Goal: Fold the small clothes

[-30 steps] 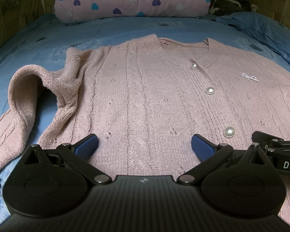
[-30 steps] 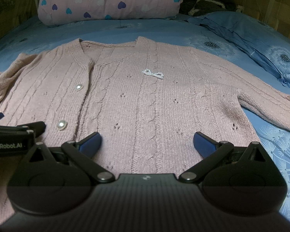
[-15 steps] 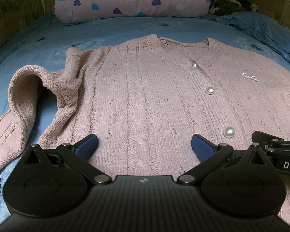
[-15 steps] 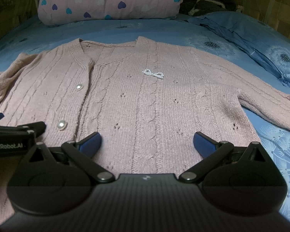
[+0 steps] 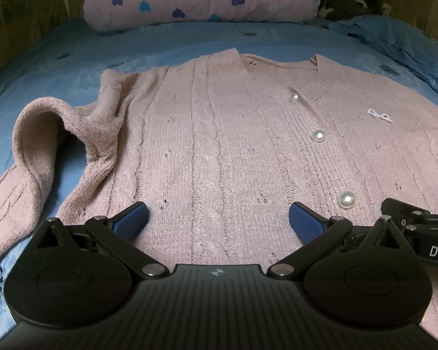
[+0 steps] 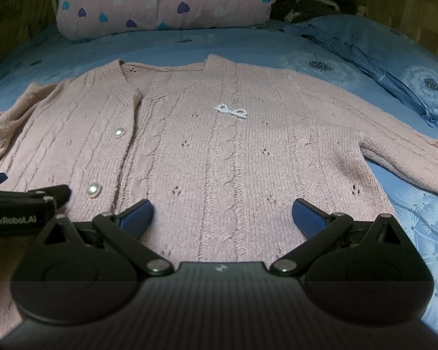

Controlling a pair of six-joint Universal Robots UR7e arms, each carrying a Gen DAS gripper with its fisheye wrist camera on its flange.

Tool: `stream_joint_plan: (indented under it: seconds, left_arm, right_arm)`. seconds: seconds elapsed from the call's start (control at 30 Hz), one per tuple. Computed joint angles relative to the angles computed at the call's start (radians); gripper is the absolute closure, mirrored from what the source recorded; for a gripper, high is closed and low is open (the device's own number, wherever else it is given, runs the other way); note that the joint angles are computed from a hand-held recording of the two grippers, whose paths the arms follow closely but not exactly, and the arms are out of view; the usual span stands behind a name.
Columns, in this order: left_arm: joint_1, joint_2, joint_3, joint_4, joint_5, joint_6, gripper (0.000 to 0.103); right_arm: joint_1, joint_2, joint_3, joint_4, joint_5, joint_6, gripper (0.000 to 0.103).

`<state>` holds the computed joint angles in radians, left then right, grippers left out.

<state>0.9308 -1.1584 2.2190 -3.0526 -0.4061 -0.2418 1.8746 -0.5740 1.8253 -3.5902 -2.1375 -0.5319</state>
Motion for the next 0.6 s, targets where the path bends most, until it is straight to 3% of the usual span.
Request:
stream_joint_plan:
  seconds: [0.3, 0.6]
  left_arm:
    - [-0.01, -0.053, -0.026, 0.192, -0.014, -0.106, 0.0]
    - [-0.036, -0.082, -0.071, 0.254, -0.048, -0.077, 0.0]
  right_arm:
    - [0.007, -0.012, -0.006, 0.044, -0.011, 0.027, 0.0]
    - [0.027, -0.071, 0.007, 0.078, 0.024, 0.036, 0.0]
